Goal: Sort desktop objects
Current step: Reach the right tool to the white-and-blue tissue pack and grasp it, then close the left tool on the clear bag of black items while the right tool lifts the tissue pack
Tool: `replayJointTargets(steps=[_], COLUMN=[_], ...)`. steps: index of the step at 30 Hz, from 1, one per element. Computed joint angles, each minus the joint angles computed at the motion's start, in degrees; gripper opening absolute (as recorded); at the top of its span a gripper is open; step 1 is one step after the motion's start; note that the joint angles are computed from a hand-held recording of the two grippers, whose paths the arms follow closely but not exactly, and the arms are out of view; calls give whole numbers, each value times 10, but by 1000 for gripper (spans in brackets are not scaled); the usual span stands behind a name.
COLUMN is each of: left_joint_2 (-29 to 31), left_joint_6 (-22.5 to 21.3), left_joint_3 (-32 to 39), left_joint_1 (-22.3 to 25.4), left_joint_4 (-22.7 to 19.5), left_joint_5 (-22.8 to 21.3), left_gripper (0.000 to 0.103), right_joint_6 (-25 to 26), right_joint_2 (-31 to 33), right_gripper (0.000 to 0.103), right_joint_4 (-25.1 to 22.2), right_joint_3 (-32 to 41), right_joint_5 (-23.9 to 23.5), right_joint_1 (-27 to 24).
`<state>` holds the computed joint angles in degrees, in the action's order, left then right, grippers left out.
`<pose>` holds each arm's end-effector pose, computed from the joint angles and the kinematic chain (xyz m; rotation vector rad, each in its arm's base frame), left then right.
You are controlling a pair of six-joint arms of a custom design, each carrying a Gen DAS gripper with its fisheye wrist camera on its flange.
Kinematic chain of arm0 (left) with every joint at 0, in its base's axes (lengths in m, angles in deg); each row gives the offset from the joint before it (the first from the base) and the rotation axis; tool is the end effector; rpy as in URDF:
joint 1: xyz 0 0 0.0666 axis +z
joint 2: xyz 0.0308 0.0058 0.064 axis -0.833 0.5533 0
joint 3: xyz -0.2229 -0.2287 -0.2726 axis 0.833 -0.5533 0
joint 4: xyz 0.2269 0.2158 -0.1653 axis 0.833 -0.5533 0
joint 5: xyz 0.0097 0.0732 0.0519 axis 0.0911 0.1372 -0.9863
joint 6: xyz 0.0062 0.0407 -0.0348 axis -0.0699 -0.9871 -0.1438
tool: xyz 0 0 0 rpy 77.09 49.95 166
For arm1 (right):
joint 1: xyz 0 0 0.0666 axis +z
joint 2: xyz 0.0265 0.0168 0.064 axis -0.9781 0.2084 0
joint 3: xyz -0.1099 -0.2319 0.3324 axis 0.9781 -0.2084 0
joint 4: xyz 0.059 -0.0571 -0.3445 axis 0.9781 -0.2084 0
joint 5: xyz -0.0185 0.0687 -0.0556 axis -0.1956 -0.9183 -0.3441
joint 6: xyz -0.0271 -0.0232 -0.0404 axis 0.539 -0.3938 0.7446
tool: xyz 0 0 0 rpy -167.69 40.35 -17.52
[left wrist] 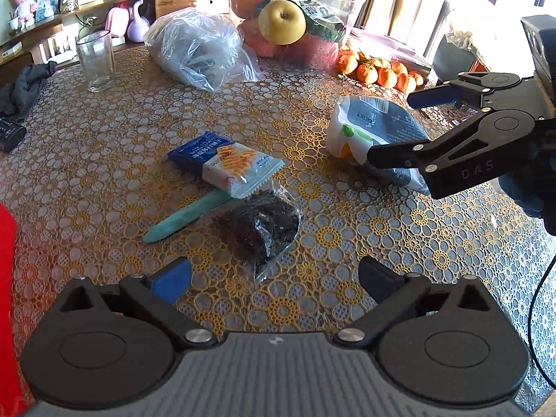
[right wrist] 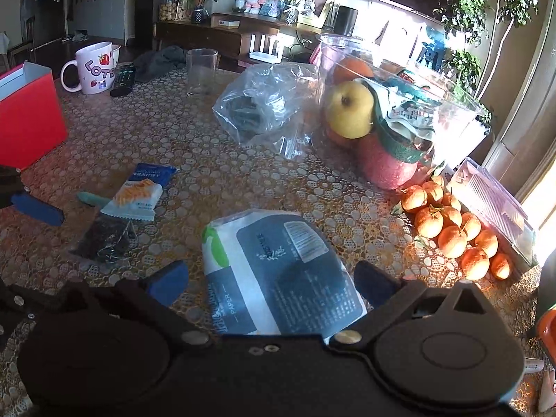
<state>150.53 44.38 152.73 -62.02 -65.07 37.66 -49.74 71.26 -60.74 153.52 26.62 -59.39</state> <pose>0.5342 -0.0583 0.2811 0.1751 2.4966 -0.2280 0.6276 0.2176 0.3028 -0.9404 2.2117 0.1915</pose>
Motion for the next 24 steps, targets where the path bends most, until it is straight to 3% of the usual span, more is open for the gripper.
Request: replayJointTargets(steps=[8,13,17,24], left_joint_2=[16,16,19,18], left_joint_6=[1,-3,-4,-13], left_joint_3=[12,1,-1,-6], left_joint_1=[-1,-4,-6,-10], left_joint_4=[6,37,46,62], left_joint_5=[-2,-18,-28,-38], left_gripper=[103,102,101,88], right_joint_6=[8,8,4,-5], right_joint_2=[28,33,32,32], right_gripper=[102,102,95,90], right_joint_4=[-19,-12,2,0], right_joint_3=[30,30,23,24], right_joint_5=[13,27,31,28], right_joint_1=[0,1,2,1])
